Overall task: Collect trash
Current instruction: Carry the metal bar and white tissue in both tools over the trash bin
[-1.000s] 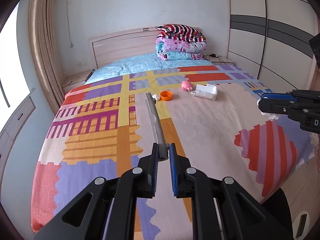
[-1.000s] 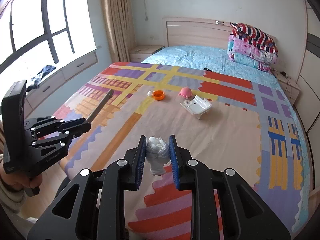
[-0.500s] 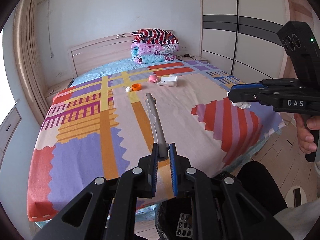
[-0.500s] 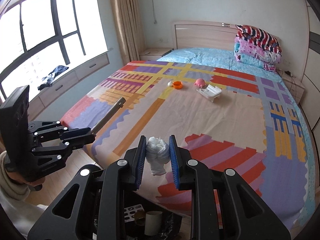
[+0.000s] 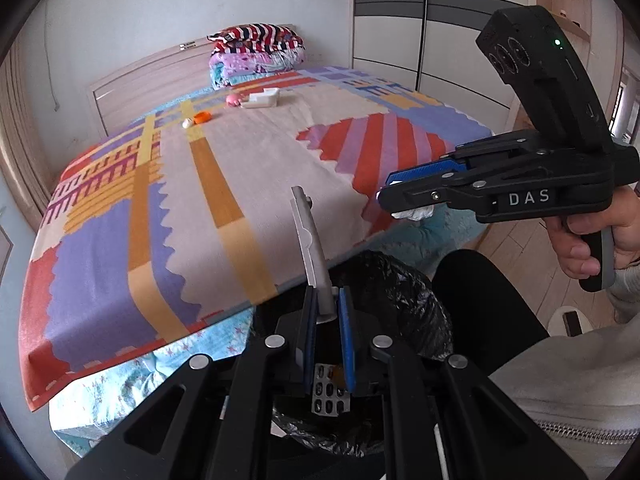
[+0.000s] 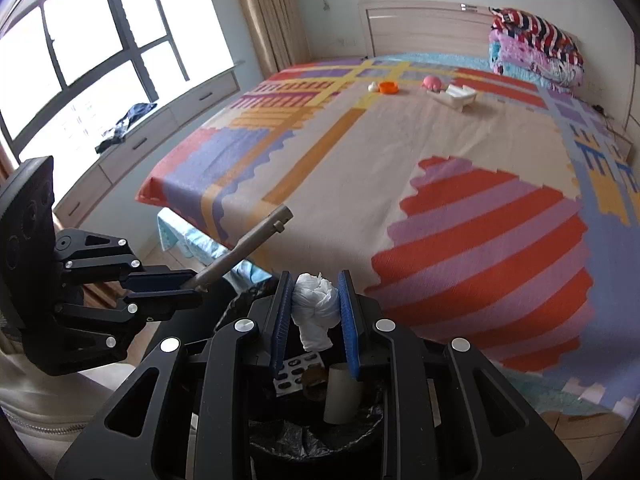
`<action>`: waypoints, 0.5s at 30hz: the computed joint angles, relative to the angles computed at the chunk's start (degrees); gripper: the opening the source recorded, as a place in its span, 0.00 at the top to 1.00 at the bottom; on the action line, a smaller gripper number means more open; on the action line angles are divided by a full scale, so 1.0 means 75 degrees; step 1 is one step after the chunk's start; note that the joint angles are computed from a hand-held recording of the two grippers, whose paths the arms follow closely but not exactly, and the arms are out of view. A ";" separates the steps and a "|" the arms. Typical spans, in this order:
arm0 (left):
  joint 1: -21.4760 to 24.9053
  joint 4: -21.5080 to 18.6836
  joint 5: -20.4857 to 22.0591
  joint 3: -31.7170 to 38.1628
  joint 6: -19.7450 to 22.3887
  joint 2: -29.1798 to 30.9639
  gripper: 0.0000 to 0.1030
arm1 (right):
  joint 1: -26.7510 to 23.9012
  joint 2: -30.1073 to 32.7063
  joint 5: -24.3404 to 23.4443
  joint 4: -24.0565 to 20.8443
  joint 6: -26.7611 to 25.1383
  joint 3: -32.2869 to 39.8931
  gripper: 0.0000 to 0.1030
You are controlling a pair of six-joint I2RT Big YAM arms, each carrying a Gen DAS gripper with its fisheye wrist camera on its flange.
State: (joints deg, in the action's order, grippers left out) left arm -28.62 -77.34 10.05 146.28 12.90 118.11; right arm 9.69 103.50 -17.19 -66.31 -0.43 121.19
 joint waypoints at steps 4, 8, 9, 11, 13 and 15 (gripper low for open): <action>-0.0054 -0.0192 0.0148 -0.0395 0.0218 -0.0070 0.90 | 0.0015 -0.0066 -0.0117 -0.0075 0.0133 -0.0446 0.77; -0.0037 -0.0472 0.0246 -0.0501 0.0191 0.0082 0.90 | 0.0050 -0.0005 -0.0143 -0.0209 0.0184 -0.0713 0.77; -0.0035 -0.0603 0.0243 -0.0376 0.0175 0.0200 0.90 | 0.0056 0.0018 -0.0166 -0.0241 0.0191 -0.0765 0.77; -0.0023 -0.0846 0.0294 -0.0173 0.0121 0.0421 0.90 | 0.0082 0.0112 -0.0138 -0.0335 0.0194 -0.0794 0.77; 0.0002 -0.1140 0.0405 0.0136 0.0058 0.0681 0.90 | 0.0121 0.0211 -0.0016 -0.0428 0.0186 -0.0810 0.77; 0.0015 -0.1456 0.0442 0.0479 0.0011 0.0981 0.90 | 0.0136 0.0321 -0.0021 -0.0518 0.0237 -0.0793 0.77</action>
